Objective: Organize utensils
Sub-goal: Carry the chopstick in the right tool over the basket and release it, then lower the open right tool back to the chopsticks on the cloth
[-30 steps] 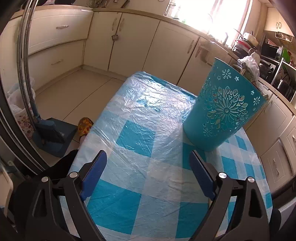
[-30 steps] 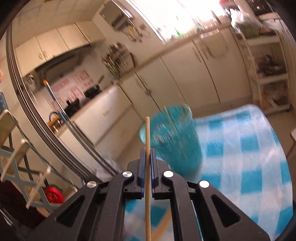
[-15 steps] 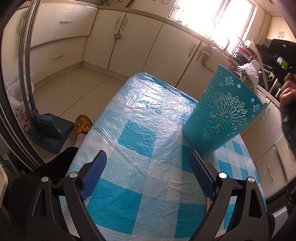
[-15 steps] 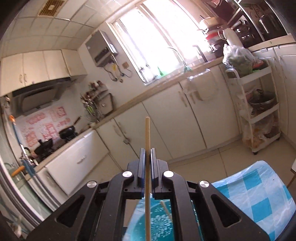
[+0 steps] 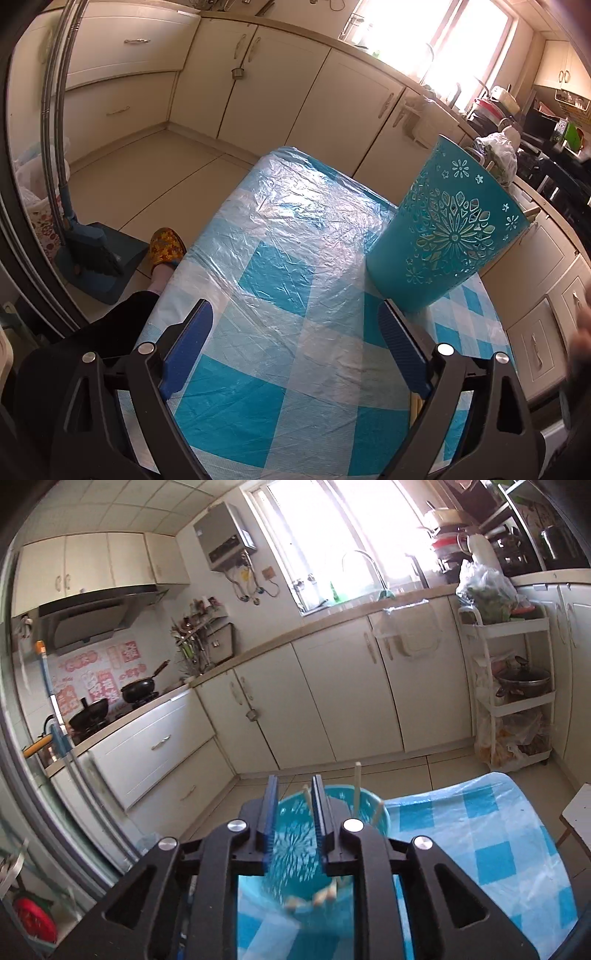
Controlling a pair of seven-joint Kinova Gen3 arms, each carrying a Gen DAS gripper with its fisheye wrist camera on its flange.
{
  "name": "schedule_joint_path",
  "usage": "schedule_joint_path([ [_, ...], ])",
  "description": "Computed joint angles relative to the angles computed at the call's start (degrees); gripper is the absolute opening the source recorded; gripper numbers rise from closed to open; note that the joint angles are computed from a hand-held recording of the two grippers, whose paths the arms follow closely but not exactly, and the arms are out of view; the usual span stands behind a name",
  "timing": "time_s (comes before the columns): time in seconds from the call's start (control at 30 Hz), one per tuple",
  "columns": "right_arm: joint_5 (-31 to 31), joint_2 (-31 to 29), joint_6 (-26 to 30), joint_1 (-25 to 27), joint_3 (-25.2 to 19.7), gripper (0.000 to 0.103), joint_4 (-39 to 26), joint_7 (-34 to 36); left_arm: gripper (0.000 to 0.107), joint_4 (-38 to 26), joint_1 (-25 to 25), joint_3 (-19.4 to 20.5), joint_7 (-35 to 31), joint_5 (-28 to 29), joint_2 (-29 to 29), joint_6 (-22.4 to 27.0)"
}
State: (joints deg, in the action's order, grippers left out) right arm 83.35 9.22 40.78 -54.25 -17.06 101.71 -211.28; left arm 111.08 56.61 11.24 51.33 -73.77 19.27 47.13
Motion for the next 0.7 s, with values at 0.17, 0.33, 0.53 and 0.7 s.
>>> schedule_joint_path([
  [0.17,-11.7,-1.7,2.9,6.0,-12.2,0.023,5.1,4.6,0.087,0.1,-0.1,0.0,0.6,-0.2,0.0,-0.3],
  [0.33,-23.3,2.1,0.7,14.7,-23.3,0.021,6.7,9.0,0.088,-0.1,-0.1,0.0,0.2,0.1,0.1,-0.3],
  [0.53,-33.5,5.2,-0.8,5.8,-12.1,0.021,3.2,19.0,0.088,0.3,-0.1,-0.2,1.6,-0.5,0.1,-0.7],
  [0.7,-37.3,6.7,-0.8,-2.6,-2.0,0.021,1.5,21.8,0.088,0.5,-0.1,-0.1,2.0,-0.8,0.1,-0.7],
])
